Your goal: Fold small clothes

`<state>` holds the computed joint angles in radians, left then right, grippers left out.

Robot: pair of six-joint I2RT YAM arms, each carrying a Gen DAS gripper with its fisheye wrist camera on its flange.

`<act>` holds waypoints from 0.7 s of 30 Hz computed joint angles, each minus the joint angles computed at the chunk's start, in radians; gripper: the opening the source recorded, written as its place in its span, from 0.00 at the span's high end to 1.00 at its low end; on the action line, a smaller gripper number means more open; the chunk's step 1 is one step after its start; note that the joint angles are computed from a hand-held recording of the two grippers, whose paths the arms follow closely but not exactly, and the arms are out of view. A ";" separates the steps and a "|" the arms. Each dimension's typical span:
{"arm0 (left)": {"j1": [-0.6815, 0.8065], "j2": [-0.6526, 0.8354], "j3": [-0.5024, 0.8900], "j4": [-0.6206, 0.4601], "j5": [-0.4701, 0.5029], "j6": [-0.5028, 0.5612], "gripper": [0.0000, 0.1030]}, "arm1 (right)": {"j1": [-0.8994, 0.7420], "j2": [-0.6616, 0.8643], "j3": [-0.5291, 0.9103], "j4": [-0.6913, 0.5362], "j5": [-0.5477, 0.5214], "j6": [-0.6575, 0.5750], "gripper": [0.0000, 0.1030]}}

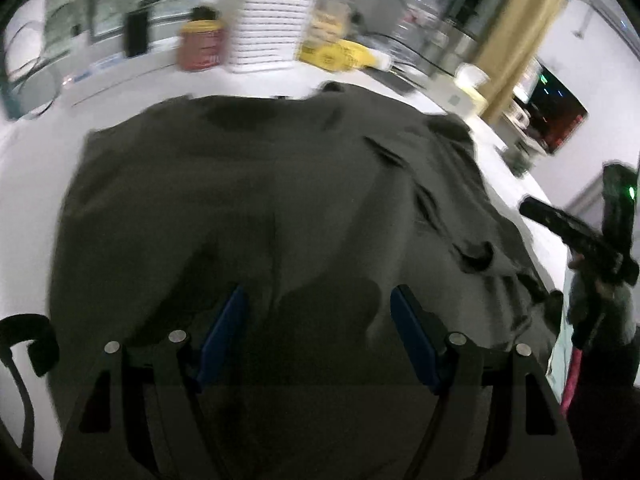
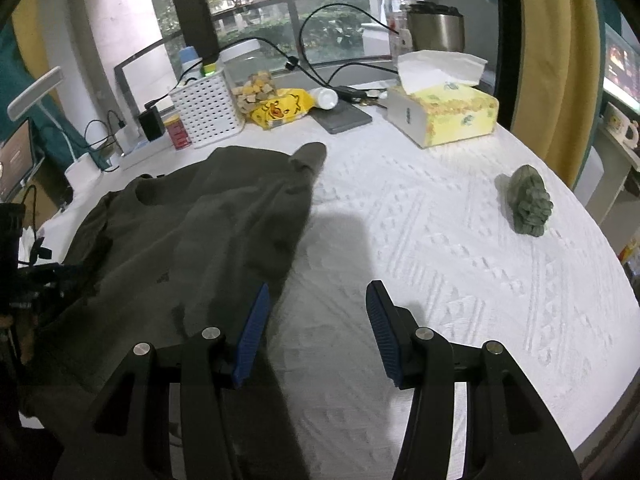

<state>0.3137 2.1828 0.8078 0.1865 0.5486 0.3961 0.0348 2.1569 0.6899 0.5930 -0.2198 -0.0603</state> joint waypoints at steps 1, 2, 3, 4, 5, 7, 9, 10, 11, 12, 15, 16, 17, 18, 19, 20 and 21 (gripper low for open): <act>-0.011 -0.014 -0.007 -0.017 0.011 0.010 0.27 | -0.003 0.000 0.001 0.000 -0.001 -0.002 0.48; -0.017 -0.031 -0.016 -0.033 0.030 0.022 0.27 | -0.006 -0.001 0.000 0.000 -0.003 -0.003 0.48; -0.018 -0.051 -0.032 -0.032 0.042 0.029 0.27 | -0.008 -0.002 -0.001 0.001 -0.003 -0.003 0.48; -0.014 -0.080 -0.057 -0.025 0.043 0.038 0.27 | -0.011 -0.002 0.000 0.001 -0.005 -0.004 0.48; -0.007 -0.109 -0.082 -0.019 0.037 0.046 0.27 | -0.013 -0.002 -0.002 0.002 -0.007 -0.003 0.48; 0.028 -0.167 -0.130 -0.006 0.013 0.058 0.27 | -0.013 -0.002 -0.008 0.009 -0.009 -0.002 0.48; 0.077 -0.209 -0.170 0.015 -0.021 0.076 0.27 | -0.004 -0.002 -0.019 0.022 -0.007 -0.004 0.48; 0.105 -0.223 -0.189 0.029 -0.045 0.086 0.27 | 0.006 -0.002 -0.025 0.027 -0.003 -0.007 0.48; 0.131 -0.227 -0.201 0.040 -0.064 0.095 0.27 | 0.017 -0.002 -0.032 0.035 0.001 -0.011 0.48; 0.155 -0.225 -0.204 0.038 -0.070 0.107 0.27 | 0.031 -0.001 -0.041 0.046 0.006 -0.017 0.48; 0.235 -0.177 -0.193 0.000 -0.061 0.173 0.27 | 0.078 0.000 -0.064 0.072 0.026 -0.040 0.48; 0.241 -0.162 -0.191 -0.006 -0.065 0.183 0.27 | 0.097 -0.002 -0.071 0.080 0.030 -0.049 0.48; 0.241 -0.149 -0.194 -0.009 -0.063 0.192 0.27 | 0.117 -0.005 -0.078 0.084 0.027 -0.056 0.48; 0.243 -0.132 -0.191 -0.024 -0.054 0.208 0.27 | 0.132 -0.008 -0.082 0.084 0.017 -0.060 0.48; 0.245 -0.121 -0.193 -0.036 -0.045 0.225 0.27 | 0.148 -0.011 -0.083 0.081 0.005 -0.063 0.48; 0.243 -0.113 -0.201 -0.034 -0.036 0.239 0.27 | 0.167 -0.013 -0.081 0.074 -0.007 -0.066 0.48; 0.240 -0.113 -0.212 -0.027 -0.029 0.247 0.27 | 0.189 -0.009 -0.075 0.065 -0.014 -0.067 0.48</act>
<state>0.5533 2.0701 0.5953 0.1591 0.5197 0.6427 0.2241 2.1480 0.6152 0.6576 -0.2333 -0.1277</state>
